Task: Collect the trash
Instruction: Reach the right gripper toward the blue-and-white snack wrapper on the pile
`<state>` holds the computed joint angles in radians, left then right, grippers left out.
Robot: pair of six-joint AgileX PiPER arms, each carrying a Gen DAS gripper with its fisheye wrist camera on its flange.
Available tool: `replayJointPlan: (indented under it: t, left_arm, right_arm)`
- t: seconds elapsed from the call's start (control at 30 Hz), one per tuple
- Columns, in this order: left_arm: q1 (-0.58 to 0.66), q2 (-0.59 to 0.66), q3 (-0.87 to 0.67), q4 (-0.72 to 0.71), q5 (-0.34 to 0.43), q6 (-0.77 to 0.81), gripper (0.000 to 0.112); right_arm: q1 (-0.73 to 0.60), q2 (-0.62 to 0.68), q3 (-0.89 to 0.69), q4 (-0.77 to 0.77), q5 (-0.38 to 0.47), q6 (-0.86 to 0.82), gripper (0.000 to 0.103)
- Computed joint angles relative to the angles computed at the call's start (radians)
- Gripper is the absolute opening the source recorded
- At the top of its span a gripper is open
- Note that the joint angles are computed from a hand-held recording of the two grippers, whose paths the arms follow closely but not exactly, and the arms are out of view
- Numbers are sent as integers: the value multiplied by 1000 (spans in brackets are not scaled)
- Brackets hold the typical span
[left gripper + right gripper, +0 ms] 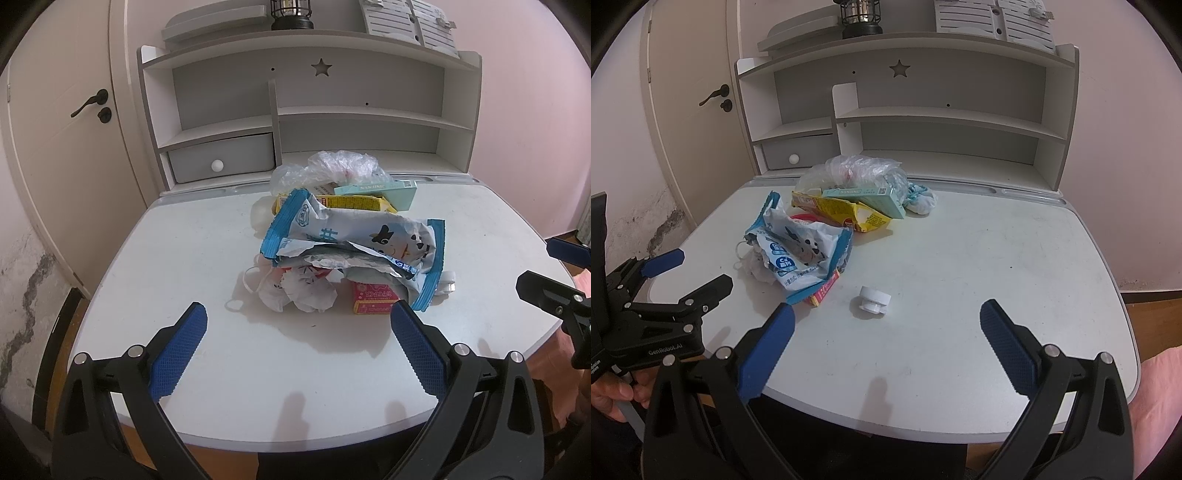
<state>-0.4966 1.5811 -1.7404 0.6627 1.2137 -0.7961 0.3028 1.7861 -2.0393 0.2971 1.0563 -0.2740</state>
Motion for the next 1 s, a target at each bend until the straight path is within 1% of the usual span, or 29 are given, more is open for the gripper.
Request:
replayJointPlan:
  t: [1.0]
  left_arm:
    - [-3, 1, 7, -7, -4, -8, 97]
  right_arm:
    - [2, 1, -1, -7, 2, 5, 97]
